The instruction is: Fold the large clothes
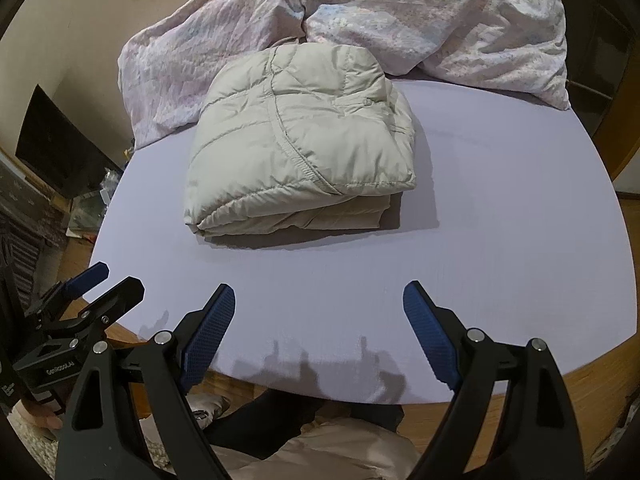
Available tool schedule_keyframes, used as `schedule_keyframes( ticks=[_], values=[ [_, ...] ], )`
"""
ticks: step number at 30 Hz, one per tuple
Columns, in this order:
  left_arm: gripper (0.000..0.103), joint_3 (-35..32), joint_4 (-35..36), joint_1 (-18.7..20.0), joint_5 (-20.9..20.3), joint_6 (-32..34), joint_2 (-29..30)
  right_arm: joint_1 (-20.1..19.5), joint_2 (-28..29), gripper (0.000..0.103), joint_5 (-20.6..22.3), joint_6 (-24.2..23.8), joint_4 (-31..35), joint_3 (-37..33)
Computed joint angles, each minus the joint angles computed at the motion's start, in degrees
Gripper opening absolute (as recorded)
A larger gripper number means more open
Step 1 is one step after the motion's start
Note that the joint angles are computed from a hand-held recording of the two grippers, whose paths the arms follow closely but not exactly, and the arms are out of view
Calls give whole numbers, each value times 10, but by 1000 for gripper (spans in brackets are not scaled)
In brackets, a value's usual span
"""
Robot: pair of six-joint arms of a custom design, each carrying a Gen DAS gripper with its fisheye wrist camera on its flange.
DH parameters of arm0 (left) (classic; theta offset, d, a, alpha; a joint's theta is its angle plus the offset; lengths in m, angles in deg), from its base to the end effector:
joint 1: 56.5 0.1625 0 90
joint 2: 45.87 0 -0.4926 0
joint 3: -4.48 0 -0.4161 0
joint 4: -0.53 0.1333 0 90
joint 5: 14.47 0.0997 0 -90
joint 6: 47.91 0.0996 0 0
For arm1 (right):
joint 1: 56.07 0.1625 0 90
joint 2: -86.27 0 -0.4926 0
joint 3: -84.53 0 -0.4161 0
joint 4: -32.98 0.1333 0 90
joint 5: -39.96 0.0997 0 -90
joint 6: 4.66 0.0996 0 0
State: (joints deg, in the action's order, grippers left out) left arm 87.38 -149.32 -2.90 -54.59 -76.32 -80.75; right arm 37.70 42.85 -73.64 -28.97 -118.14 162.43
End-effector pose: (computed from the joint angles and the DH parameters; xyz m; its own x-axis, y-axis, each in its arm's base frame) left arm -0.3021 -0.7627 0.0925 -0.8144 -0.1495 -0.5608 0.2198 0.8148 -0.5364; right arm 0.1479 -0.8229 0.2286 -0.8199 -0.2588 0.5107 -0.4348 0.8618 -0.2613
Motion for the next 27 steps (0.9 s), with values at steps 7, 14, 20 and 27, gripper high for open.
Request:
schedule_keyframes(
  ticks=[7,14,20,27],
  values=[
    [101,8,-27,2,-15,7,-4,-2,-4,88,13,-1,-1,4],
    [101,13,-39,3,-17,5,-6,-3,-4,88,16,-1,-1,5],
    [101,12,-39,3,-18,6,-6,-3,-5,88,16,1,1,6],
    [101,14,-40,4,-21,3,-8,-3,-4,88,17,1,0,9]
  ],
)
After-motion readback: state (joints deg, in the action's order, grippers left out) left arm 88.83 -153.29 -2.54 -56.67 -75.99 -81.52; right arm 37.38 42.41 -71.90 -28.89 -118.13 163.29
